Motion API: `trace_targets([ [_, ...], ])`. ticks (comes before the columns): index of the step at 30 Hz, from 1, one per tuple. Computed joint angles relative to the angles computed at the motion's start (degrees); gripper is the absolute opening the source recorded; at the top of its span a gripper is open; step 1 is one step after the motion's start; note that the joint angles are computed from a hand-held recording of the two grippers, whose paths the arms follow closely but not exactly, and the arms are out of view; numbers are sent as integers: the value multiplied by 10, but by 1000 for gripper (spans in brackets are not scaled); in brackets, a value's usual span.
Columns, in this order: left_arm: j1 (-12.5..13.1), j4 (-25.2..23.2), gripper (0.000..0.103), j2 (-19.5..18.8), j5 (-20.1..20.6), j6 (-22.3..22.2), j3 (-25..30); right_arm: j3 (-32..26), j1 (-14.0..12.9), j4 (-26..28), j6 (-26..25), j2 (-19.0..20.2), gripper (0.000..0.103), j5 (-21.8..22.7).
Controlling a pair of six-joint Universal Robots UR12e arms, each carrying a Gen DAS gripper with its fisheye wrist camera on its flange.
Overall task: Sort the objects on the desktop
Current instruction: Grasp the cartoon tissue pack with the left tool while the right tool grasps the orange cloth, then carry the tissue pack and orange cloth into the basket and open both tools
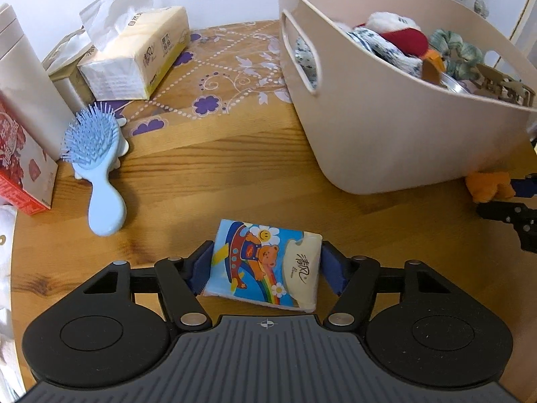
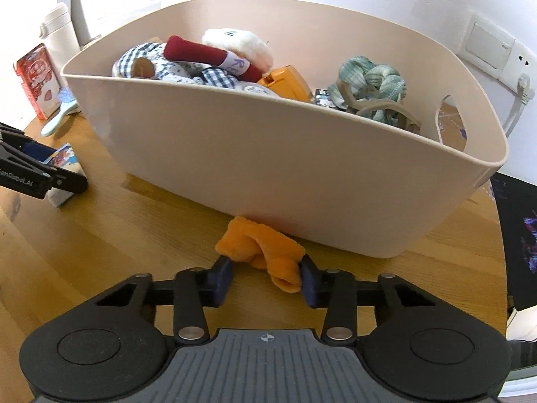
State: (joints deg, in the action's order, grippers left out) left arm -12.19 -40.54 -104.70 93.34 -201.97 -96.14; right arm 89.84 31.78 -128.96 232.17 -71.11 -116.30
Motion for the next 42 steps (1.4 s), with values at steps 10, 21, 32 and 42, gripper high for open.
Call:
trace_targets([
  [10, -7, -2, 67, 16, -7, -3, -12, -1, 14, -6, 15, 2, 13, 1],
  [21, -20, 10, 67, 34, -13, 6, -18, -7, 41, 3, 34, -2, 10, -23],
  [32, -33, 23, 67, 43, -9, 34, -5, -2, 64, 8, 54, -20, 10, -69],
  [42, -39, 20, 67, 41, 6, 49, 28, 6, 77, -13, 38, -43, 10, -122],
])
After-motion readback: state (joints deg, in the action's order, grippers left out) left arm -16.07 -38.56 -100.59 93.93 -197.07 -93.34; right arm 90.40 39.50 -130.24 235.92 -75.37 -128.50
